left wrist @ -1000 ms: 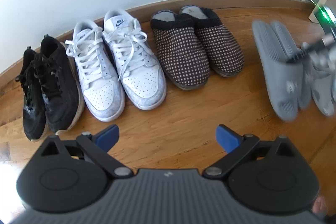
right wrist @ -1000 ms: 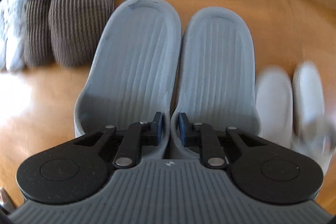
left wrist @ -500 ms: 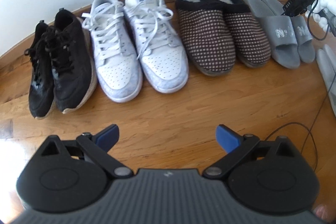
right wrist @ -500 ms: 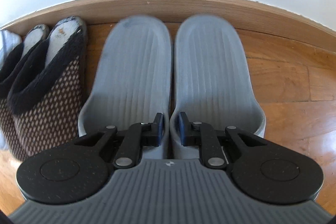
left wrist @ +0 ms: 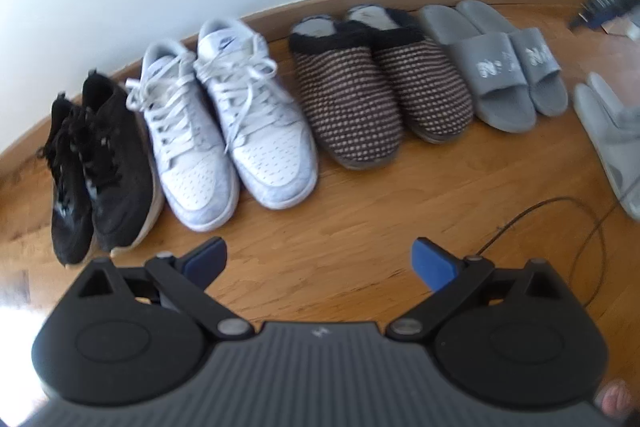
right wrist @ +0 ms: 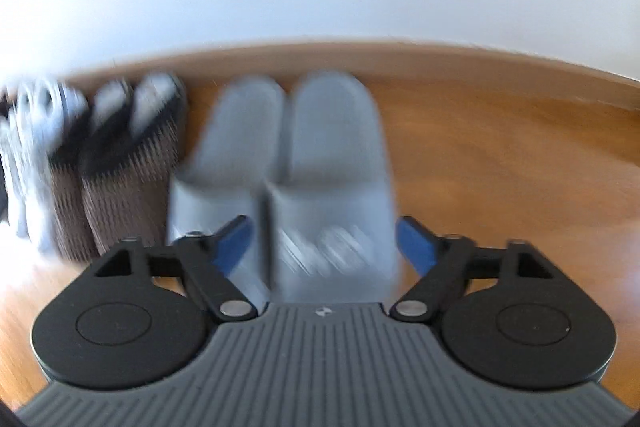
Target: Organize scattered shoes
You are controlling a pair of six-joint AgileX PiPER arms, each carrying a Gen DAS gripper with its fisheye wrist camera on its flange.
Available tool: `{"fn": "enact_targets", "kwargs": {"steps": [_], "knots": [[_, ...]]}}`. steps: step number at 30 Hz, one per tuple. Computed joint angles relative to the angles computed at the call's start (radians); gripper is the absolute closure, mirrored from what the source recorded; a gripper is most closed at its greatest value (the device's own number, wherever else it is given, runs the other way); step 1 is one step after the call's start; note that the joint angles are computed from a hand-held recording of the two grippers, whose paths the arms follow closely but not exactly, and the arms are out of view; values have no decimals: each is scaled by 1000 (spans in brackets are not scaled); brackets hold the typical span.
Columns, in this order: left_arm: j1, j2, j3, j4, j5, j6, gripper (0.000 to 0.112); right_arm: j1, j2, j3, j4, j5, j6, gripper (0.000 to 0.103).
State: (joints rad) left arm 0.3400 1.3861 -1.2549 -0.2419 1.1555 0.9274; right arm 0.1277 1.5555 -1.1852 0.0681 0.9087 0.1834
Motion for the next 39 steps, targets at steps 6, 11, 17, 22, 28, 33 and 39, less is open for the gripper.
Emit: {"fn": "enact_targets", "kwargs": {"steps": [6, 11, 17, 22, 28, 33, 39], "knots": [[-87, -37, 32, 0, -6, -43, 12, -202, -122, 341, 4, 40, -225, 23], [-141, -78, 41, -50, 15, -26, 12, -327, -175, 505, 26, 13, -310, 43], [-181, -97, 74, -52, 7, -36, 12, -271, -175, 520, -59, 28, -215, 85], [-203, -80, 92, -17, -18, -82, 12, -314, -204, 468, -71, 58, -186, 87], [-248, -45, 112, 33, -62, -178, 12, -331, -73, 246, -29, 47, -242, 87], [-255, -27, 121, 36, -94, -210, 12, -307, 124, 8, -51, 39, -192, 87], [-232, 7, 138, 41, -160, -268, 12, -275, 373, -334, -117, 134, -128, 87]]}}
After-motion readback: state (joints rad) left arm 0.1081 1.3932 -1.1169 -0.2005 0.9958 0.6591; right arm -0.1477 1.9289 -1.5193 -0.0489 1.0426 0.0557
